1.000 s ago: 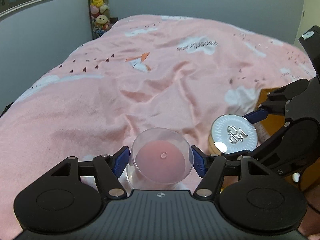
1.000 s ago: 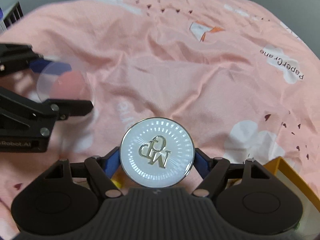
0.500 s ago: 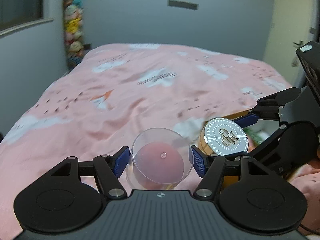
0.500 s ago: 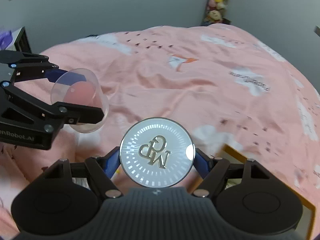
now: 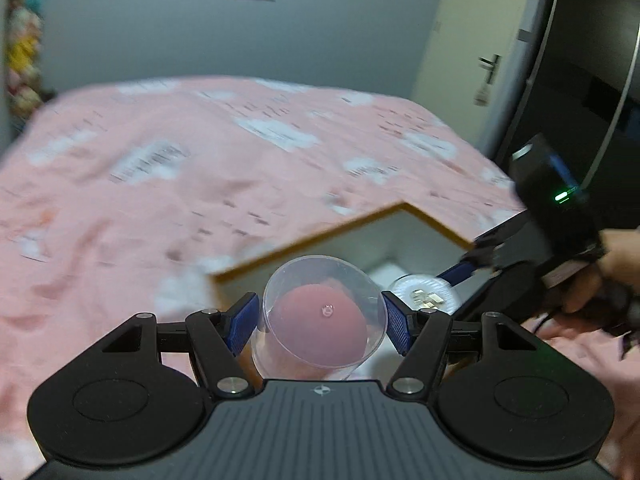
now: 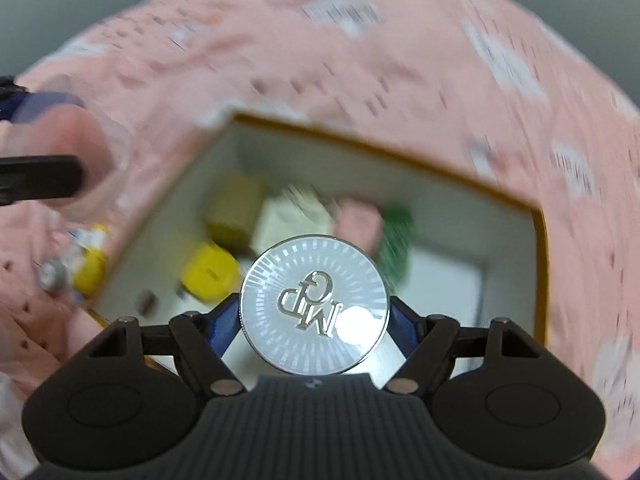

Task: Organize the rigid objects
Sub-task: 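Carry the compact with the right tool while the left tool carries the candle cup over the orange box, then lower the compact and candle cup into the orange box and open both tools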

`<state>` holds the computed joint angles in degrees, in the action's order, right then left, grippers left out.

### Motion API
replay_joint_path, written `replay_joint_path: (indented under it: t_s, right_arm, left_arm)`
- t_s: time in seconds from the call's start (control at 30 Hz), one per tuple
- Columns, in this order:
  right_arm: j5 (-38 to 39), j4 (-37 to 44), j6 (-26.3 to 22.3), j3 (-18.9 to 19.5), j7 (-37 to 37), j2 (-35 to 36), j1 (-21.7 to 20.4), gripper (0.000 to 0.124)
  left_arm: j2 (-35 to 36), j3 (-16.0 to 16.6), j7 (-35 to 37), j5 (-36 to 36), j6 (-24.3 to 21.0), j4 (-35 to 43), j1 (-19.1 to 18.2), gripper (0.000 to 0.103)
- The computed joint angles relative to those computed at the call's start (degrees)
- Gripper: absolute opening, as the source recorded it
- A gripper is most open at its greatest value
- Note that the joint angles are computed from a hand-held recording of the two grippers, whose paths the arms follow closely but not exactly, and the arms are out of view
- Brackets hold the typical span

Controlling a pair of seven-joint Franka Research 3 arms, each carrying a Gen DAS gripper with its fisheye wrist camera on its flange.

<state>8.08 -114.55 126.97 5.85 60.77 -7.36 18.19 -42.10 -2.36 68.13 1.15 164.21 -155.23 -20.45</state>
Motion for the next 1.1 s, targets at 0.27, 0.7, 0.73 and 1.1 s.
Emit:
replay_joint_path:
  t_s: [0.27, 0.7, 0.73, 1.1]
  right_arm:
    - [-6.6, 5.9, -8.3, -1.3, 1.1, 7.0, -1.9, 0.075]
    - [-13.8, 15.6, -20.0, -2.1, -0.8, 16.5, 0.0, 0.075]
    - [-14.2, 15.9, -20.4, -2.1, -0.7, 16.9, 0.2, 0.075]
    - [-14.1, 16.2, -20.5, -2.5, -1.4, 17.2, 0.4, 0.076]
  left_arm:
    - [13.7, 12.0, 11.0, -16.6, -0.4, 7.2, -15.4, 0.075]
    - [23.9, 10.6, 21.5, -34.3, -4.0, 13.5, -15.1, 0.076]
    - [24.2, 10.1, 21.6, -35.2, -4.4, 13.8, -14.6, 0.076]
    - [27.1, 4.0, 24.4, -42.4, -7.5, 16.2, -8.2, 0.075]
